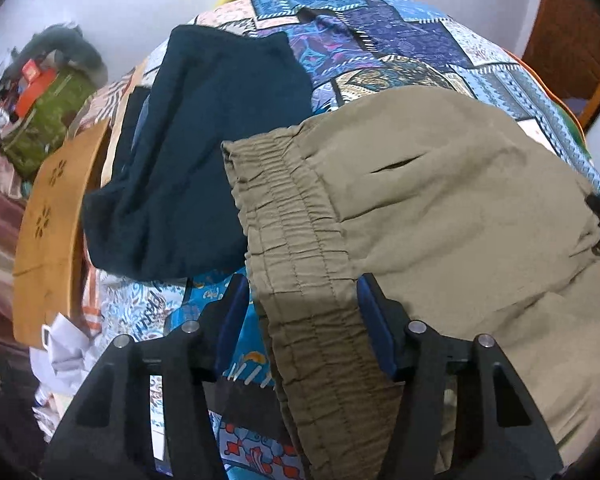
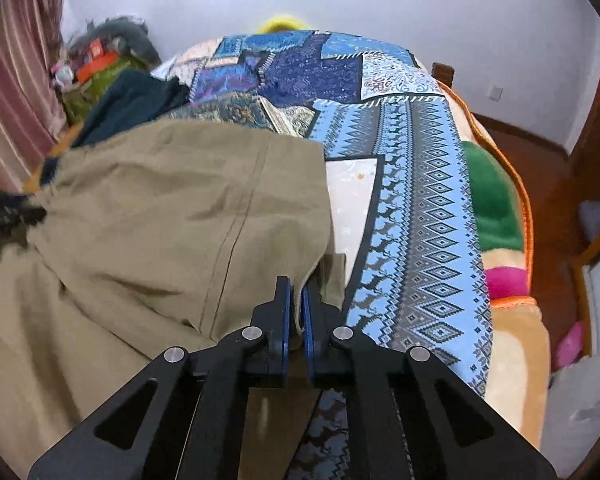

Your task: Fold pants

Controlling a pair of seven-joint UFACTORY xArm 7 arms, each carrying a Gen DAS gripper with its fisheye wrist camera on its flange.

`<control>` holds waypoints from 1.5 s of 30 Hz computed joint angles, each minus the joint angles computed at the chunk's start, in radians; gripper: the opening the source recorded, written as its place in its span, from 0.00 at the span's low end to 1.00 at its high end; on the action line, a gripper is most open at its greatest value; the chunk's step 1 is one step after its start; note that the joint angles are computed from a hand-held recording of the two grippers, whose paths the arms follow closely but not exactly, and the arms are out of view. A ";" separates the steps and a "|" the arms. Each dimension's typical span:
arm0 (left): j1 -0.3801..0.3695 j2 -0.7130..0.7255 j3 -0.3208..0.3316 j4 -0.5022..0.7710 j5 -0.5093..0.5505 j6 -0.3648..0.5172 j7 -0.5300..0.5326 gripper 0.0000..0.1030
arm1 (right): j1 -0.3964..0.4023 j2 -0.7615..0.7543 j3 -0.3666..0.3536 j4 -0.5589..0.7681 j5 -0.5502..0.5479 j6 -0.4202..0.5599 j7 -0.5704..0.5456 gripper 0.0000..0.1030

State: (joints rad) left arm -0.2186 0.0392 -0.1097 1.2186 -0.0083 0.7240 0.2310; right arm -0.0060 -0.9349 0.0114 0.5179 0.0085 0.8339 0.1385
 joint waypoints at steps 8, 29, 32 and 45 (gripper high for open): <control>0.012 -0.004 0.003 0.020 -0.078 0.055 0.094 0.57 | -0.015 0.023 0.021 0.026 -0.029 0.040 0.022 0.05; 0.052 0.042 0.026 0.216 -0.132 0.015 0.081 0.72 | 0.001 0.122 0.005 0.235 -0.022 -0.063 0.029 0.37; 0.049 0.099 0.020 0.263 -0.120 0.024 0.063 0.72 | 0.004 0.190 -0.007 0.259 -0.012 -0.097 0.017 0.37; 0.013 0.365 0.012 0.494 -0.041 0.151 -0.033 0.73 | 0.024 0.521 -0.111 0.369 0.165 -0.132 -0.081 0.40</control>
State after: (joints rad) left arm -0.2059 0.4041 -0.0976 1.7125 -0.0491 0.8745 0.1976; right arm 0.0178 -0.4137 -0.0995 0.8872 0.1733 0.7017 0.0574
